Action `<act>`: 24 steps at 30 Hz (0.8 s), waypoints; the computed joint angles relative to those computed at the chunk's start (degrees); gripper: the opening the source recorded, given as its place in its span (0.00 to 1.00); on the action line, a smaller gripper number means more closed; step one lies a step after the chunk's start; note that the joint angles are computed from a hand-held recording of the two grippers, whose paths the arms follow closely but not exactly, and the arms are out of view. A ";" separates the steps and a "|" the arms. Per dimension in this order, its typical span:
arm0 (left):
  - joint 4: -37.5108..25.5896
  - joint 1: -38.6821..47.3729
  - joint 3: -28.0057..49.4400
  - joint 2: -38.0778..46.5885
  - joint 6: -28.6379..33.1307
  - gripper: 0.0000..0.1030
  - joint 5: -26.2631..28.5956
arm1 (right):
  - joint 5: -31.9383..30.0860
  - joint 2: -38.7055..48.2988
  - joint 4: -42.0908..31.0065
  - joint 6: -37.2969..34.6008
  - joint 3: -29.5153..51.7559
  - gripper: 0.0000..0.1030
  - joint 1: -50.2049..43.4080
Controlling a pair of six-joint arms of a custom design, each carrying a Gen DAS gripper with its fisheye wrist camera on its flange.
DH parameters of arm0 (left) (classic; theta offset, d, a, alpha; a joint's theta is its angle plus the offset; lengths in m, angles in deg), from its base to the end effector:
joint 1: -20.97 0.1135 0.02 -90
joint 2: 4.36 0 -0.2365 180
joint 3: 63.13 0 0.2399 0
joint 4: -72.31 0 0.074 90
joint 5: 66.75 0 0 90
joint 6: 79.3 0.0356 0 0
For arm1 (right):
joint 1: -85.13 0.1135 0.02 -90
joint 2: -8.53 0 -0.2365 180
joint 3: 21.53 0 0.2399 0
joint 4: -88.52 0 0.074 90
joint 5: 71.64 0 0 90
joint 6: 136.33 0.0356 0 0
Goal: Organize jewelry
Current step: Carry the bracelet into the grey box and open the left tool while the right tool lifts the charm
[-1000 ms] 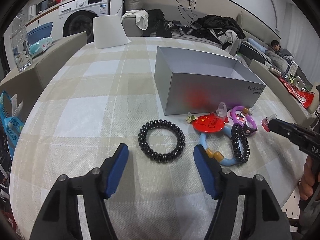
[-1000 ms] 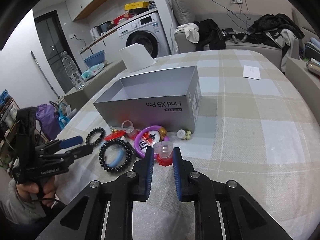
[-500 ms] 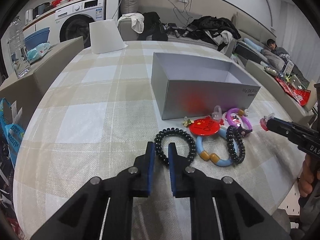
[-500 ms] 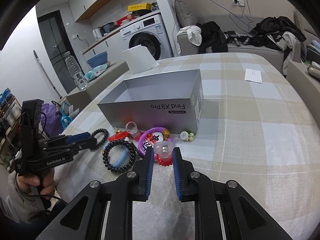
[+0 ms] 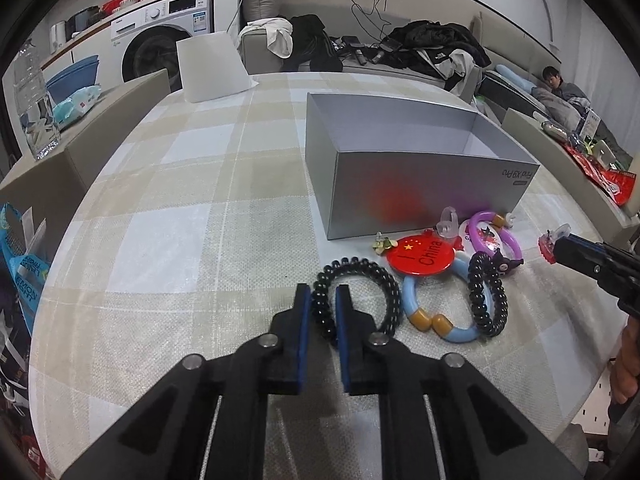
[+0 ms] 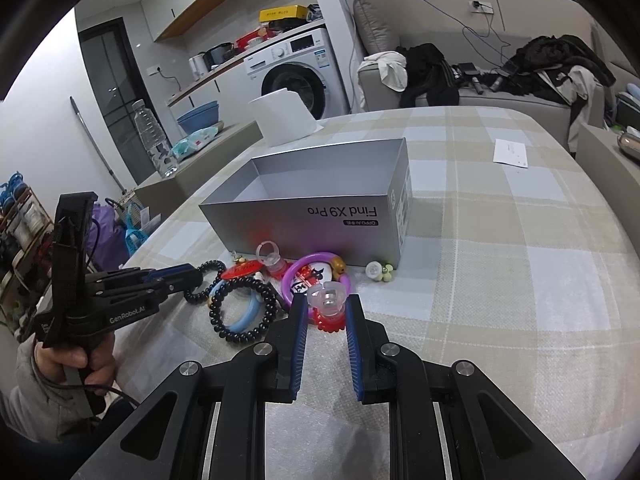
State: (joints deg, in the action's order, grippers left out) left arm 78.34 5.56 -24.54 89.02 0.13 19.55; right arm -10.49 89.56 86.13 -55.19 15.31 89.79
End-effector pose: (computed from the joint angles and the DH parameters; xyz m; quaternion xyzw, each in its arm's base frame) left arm 0.2363 -0.0627 0.0712 0.0281 0.9351 -0.0497 0.3498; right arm 0.2253 0.0356 0.1035 -0.1974 0.8827 0.2182 0.3665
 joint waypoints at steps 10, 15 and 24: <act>4.34 0.76 -7.49 -11.37 -0.10 0.05 0.35 | -1.06 -1.51 0.44 0.24 -0.64 0.17 -0.77; 1.92 -0.16 -5.86 -16.96 -0.67 0.05 -0.34 | -2.43 -1.75 0.77 1.93 1.24 0.17 -0.69; 5.68 -0.11 7.08 -2.64 -1.40 0.05 0.28 | -2.30 6.85 -1.65 11.28 15.16 0.18 1.59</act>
State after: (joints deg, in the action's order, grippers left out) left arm 84.01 5.45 -17.46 86.38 -1.27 19.84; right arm -12.79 96.42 84.48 -43.92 30.46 91.38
